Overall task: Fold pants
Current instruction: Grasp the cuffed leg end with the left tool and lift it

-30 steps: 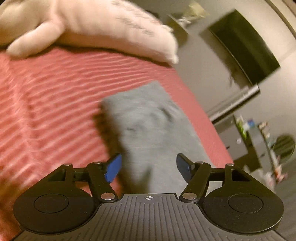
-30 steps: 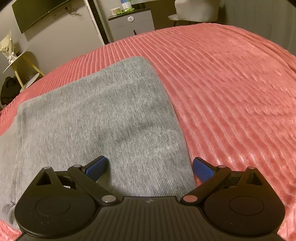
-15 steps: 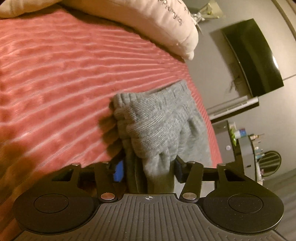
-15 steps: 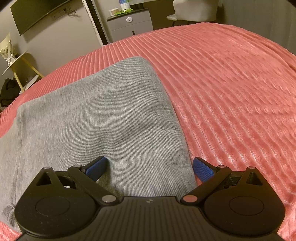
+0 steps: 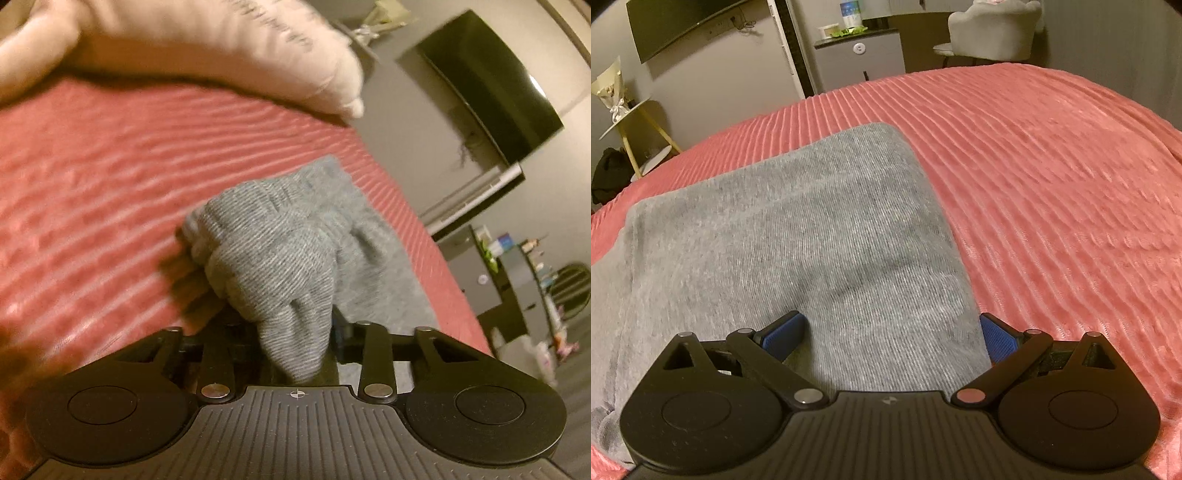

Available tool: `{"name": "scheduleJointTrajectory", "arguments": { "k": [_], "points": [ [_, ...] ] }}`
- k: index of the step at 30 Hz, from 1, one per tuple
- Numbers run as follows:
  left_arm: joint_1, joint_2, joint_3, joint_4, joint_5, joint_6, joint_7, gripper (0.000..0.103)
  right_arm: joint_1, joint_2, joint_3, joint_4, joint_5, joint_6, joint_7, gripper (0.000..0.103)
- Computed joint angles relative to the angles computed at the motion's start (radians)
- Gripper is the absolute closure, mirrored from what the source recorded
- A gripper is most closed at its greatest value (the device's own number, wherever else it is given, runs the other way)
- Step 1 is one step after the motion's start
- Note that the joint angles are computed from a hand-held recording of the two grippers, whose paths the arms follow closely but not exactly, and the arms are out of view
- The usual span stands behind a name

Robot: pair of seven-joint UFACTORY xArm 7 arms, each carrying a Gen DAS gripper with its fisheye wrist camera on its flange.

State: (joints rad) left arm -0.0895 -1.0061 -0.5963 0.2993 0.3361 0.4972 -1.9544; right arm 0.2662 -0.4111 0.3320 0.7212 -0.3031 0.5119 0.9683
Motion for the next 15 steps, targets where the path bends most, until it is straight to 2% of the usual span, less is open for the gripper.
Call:
{"name": "scheduleJointTrajectory", "arguments": {
  "k": [2, 5, 8, 11, 15],
  "points": [
    [0.012, 0.013, -0.011, 0.053, 0.039, 0.036, 0.057, 0.083, 0.005, -0.003, -0.012, -0.008, 0.013, -0.012, -0.006, 0.004],
    [0.030, 0.064, -0.035, 0.174, 0.095, 0.134, 0.171, 0.085, 0.001, -0.005, -0.013, -0.010, 0.017, -0.021, -0.006, 0.004],
    [0.066, 0.121, -0.090, 0.303, 0.161, 0.212, 0.256, 0.085, -0.009, -0.017, -0.005, -0.018, 0.006, -0.029, 0.001, 0.004],
    [0.126, 0.189, -0.169, 0.430, 0.239, 0.228, 0.301, 0.085, -0.016, -0.024, 0.002, -0.020, -0.004, -0.038, 0.004, 0.004],
    [0.230, 0.338, -0.309, 0.621, 0.341, 0.178, 0.358, 0.085, -0.021, -0.034, -0.001, -0.030, -0.001, -0.068, 0.006, 0.004]
  ]
}}
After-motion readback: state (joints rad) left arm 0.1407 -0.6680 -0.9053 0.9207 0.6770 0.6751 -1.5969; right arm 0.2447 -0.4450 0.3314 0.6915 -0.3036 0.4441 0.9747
